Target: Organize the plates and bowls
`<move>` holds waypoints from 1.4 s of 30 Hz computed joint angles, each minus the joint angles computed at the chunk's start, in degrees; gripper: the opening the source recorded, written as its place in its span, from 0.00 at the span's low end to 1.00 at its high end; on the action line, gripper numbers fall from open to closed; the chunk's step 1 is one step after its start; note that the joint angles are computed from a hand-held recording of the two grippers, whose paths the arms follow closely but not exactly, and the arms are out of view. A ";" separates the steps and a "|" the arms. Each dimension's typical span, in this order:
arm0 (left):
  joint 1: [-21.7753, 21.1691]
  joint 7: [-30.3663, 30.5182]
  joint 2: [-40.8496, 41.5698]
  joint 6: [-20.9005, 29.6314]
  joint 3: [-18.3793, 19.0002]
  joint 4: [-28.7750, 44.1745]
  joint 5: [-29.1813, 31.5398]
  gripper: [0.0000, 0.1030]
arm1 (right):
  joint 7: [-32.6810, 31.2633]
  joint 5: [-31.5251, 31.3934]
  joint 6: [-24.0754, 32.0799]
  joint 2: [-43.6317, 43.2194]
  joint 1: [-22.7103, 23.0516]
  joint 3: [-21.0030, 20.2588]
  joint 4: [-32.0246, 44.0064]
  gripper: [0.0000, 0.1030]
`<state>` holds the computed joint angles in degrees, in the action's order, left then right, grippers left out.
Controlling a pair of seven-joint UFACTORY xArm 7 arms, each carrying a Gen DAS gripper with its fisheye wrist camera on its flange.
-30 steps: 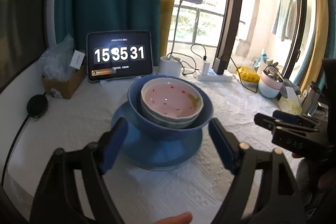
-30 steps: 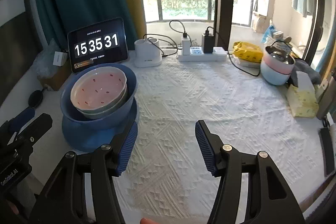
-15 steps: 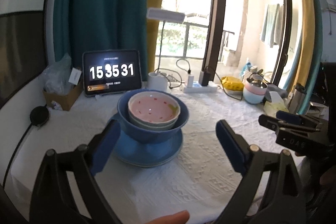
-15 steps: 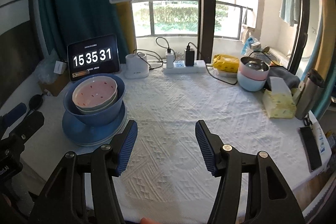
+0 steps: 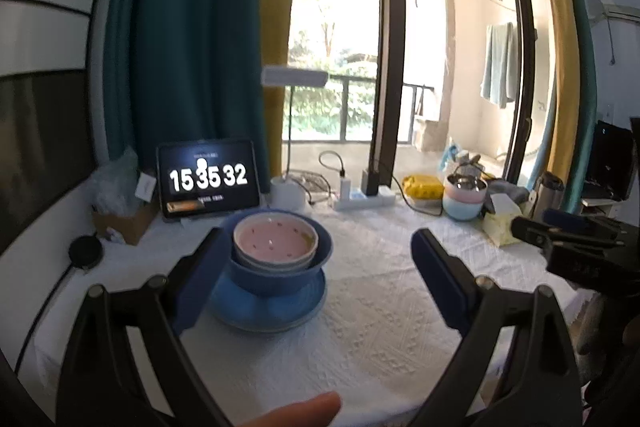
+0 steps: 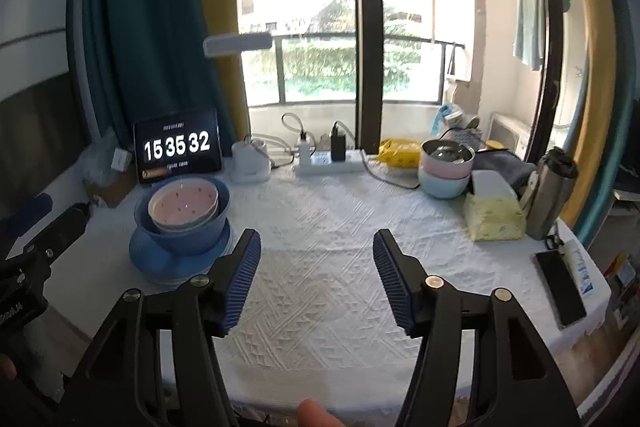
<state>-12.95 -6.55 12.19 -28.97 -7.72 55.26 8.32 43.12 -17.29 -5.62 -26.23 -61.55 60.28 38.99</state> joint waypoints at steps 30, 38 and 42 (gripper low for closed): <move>-0.34 0.69 -2.02 -0.95 0.31 -1.31 -1.41 0.92 | -4.87 7.08 -3.22 -4.66 5.55 -5.15 -4.22 0.70; -0.26 0.42 -1.94 -0.58 0.35 -1.28 -0.93 0.92 | -4.48 6.64 -2.90 -4.33 4.97 -4.39 -3.82 0.70; -0.63 1.14 -1.88 -0.45 0.50 -1.29 -1.84 0.92 | -4.06 6.43 -2.45 -4.14 4.67 -4.10 -3.61 0.70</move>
<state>-13.58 -5.41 10.31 -29.43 -7.22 53.97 6.48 39.06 -10.86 -8.07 -30.37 -56.88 56.18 35.38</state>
